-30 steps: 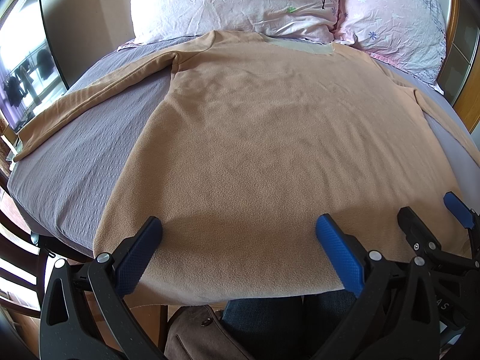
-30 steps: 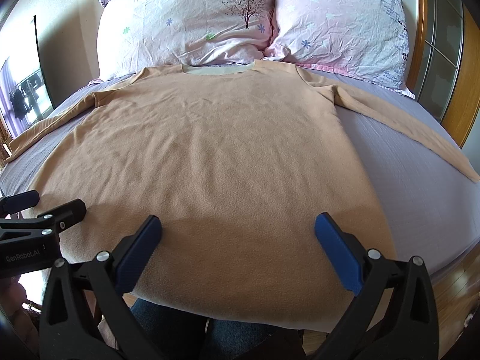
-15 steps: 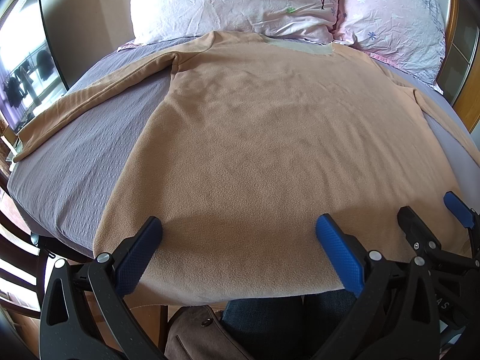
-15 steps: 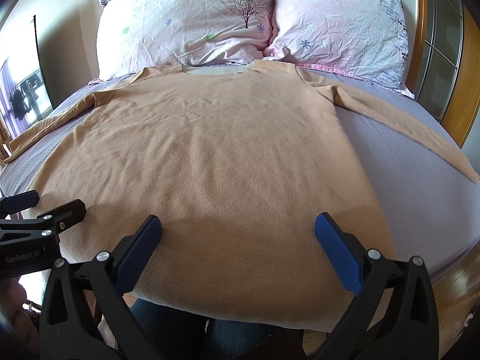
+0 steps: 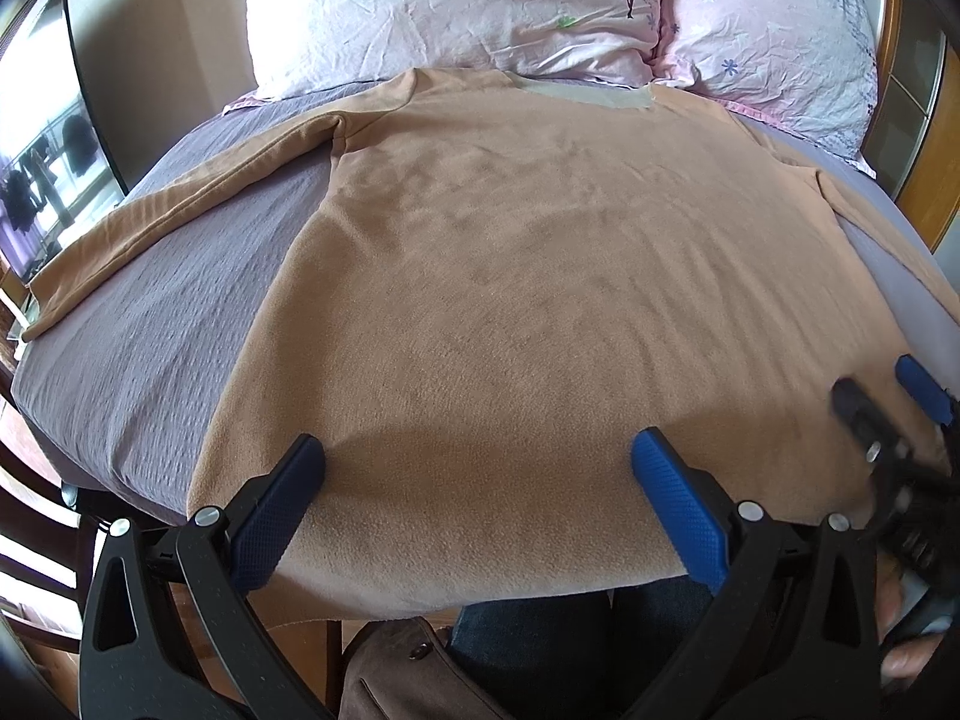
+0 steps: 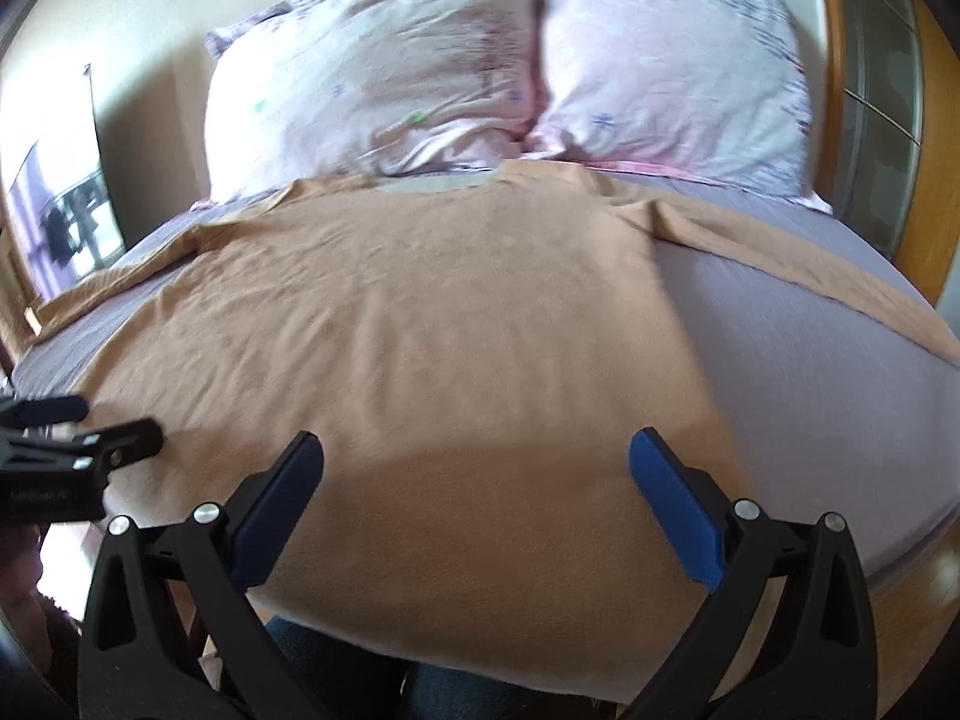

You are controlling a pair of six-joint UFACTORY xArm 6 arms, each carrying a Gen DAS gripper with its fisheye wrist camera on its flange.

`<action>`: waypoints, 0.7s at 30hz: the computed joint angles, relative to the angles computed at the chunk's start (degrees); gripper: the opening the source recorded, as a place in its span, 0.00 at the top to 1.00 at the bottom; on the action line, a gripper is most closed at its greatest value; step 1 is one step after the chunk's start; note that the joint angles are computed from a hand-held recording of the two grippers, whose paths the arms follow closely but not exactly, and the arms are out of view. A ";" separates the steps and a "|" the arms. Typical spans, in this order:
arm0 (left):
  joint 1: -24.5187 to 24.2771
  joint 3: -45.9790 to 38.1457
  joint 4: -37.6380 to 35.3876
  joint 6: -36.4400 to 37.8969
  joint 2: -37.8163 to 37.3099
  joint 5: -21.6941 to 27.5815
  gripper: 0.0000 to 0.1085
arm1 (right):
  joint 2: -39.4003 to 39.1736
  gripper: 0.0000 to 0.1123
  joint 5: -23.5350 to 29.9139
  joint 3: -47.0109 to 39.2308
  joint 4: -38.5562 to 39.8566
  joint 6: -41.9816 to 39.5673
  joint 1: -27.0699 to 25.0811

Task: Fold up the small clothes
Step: 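Grasp the sleeve cuff with the right gripper and fold it across the shirt body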

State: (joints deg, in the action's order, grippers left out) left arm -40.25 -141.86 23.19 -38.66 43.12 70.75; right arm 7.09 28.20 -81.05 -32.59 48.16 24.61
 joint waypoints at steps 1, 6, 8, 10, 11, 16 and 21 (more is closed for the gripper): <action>0.12 3.43 0.31 -0.03 -1.78 -2.30 0.06 | -1.34 0.10 0.16 0.64 -0.20 3.03 -2.30; 1.30 13.60 1.02 -0.48 -6.76 -11.91 0.06 | -7.09 0.43 -1.75 4.04 14.32 11.38 -17.53; 2.55 19.88 -0.15 -1.62 -10.00 -18.97 0.06 | -6.38 0.58 0.02 2.71 23.96 10.37 -23.53; 4.52 26.68 -2.54 -3.06 -13.41 -29.08 0.06 | -4.55 0.62 3.07 0.46 30.33 11.01 -28.36; 5.26 29.68 -1.98 -4.88 -14.92 -34.04 0.06 | -3.59 0.62 4.46 -0.67 31.73 12.07 -30.11; 8.12 35.05 9.37 -16.39 -18.27 -46.91 0.06 | 0.48 0.65 5.78 -3.79 35.47 14.54 -34.91; 10.88 35.74 6.63 -15.83 -18.35 -52.73 0.06 | 4.18 0.77 5.49 -7.51 34.13 18.34 -36.14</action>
